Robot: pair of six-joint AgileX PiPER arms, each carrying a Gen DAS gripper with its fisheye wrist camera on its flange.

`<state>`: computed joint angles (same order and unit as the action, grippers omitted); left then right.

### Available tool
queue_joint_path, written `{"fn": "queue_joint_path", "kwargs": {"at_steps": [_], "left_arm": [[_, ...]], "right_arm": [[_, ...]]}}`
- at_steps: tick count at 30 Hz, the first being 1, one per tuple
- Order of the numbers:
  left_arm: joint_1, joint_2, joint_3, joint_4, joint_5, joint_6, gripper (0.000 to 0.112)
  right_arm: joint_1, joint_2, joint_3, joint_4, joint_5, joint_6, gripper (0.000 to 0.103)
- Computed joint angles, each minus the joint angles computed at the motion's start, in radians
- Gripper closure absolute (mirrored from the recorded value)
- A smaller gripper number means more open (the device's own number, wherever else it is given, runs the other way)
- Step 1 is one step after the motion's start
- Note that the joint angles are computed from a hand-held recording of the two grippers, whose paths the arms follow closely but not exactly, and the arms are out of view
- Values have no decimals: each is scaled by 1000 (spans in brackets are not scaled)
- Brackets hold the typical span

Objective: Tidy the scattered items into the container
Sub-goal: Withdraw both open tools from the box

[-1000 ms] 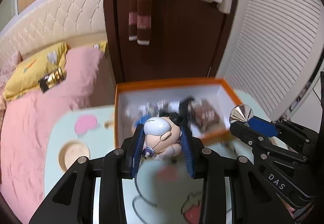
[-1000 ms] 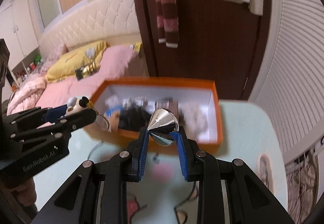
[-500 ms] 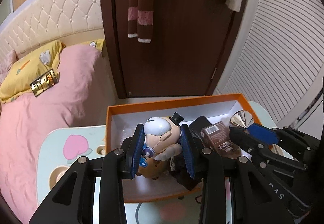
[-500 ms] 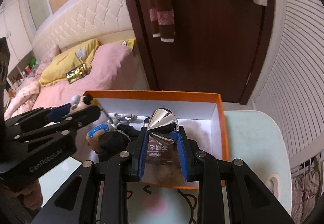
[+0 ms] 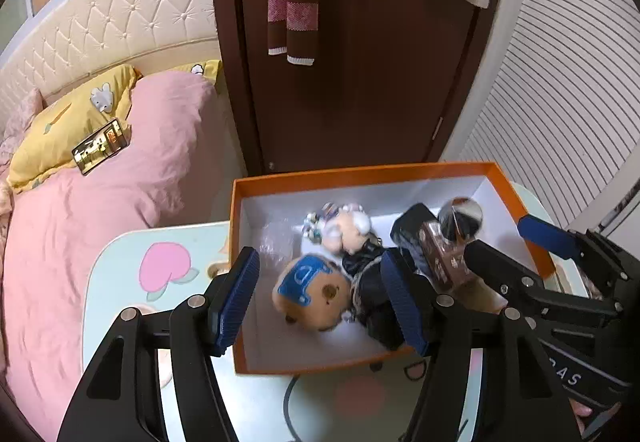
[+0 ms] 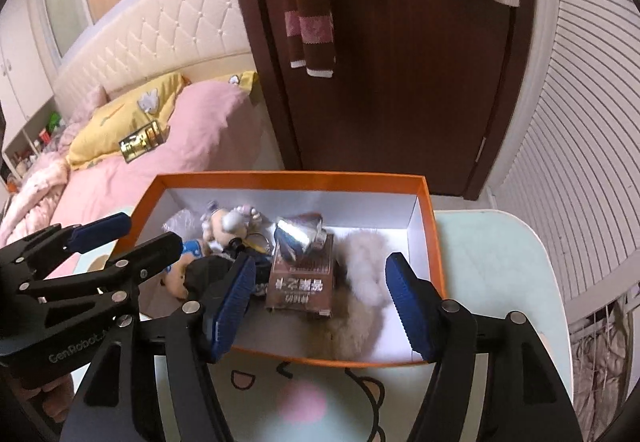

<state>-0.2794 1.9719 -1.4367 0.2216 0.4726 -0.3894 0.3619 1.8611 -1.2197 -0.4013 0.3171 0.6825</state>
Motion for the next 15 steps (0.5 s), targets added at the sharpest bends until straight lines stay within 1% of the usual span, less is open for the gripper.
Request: {"fn": "queue_joint_path", "kwargs": {"at_steps": [3,8,12,13,15], "left_arm": [[2,-34,41,-35,-5,32,48],[-9,-95,113,-24,-18,30,48],[-10,-132,168,-25,-33,17,48],[-13,-141,183,-13,-33,3,48],[-17,-160,216,5,-39,-16,48]], "right_arm": [[11,-13,11,-1,25,5,34],[23,-38,42,26,31,-8,33],[41,-47,46,58,66,-27,33],[46,-51,50,57,73,-21,33],[63,-61,62,-4,81,41,33]]}}
